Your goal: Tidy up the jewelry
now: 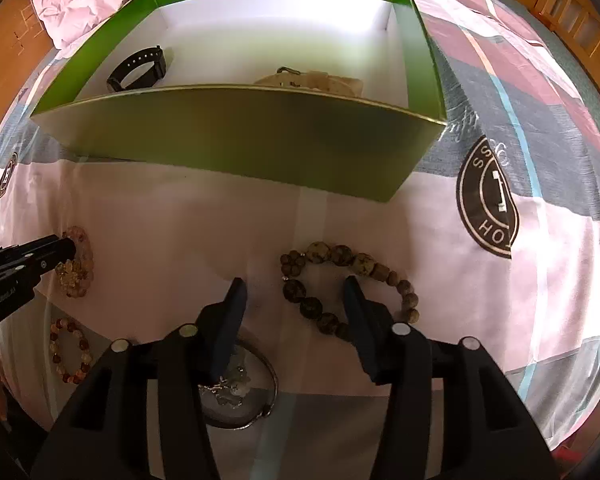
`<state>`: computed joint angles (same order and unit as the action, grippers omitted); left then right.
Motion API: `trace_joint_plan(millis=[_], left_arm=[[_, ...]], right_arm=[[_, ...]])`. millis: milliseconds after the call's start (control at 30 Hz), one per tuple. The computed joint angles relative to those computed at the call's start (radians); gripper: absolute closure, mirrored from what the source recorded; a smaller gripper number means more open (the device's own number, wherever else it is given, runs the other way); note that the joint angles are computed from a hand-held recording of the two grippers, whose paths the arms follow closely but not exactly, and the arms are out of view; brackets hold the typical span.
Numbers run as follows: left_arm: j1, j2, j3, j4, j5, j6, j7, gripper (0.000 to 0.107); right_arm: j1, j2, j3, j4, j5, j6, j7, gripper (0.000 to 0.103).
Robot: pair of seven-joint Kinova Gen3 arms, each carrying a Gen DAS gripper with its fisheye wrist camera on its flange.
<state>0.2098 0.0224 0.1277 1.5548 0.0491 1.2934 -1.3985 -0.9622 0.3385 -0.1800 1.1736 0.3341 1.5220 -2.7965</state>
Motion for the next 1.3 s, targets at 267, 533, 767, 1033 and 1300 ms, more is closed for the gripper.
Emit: trace_joint_plan(millis=[267,533,767,1033,1300], left_arm=[[-0.026,-0.019,-0.019,0.000,0.069,0.001,-0.038,0.099],[-0.066,-0.110,-0.047,-0.002,0.174,-0.017,-0.130,0.100],[-0.071,-0.140,-0.046,-0.012,0.215,-0.035,-0.156,0.100],[-0.067,-0.165,-0.038,-0.019,0.197,-0.060,-0.150,0.100],[-0.049,-0.200,-0.051,-0.005,0.240,-0.120,-0.216,0.100]], right_arm=[[0.001,-0.004,-0.001,-0.015,-0.006,-0.001,0.017,0.092],[-0.044,-0.082,-0.016,-0.002,0.103,-0.039,-0.048,0.092],[-0.060,-0.139,-0.043,0.024,0.212,-0.080,-0.106,0.092],[-0.064,-0.145,-0.072,0.021,0.273,-0.068,-0.116,0.092],[-0.078,-0.165,-0.081,0.050,0.339,-0.128,-0.149,0.092]])
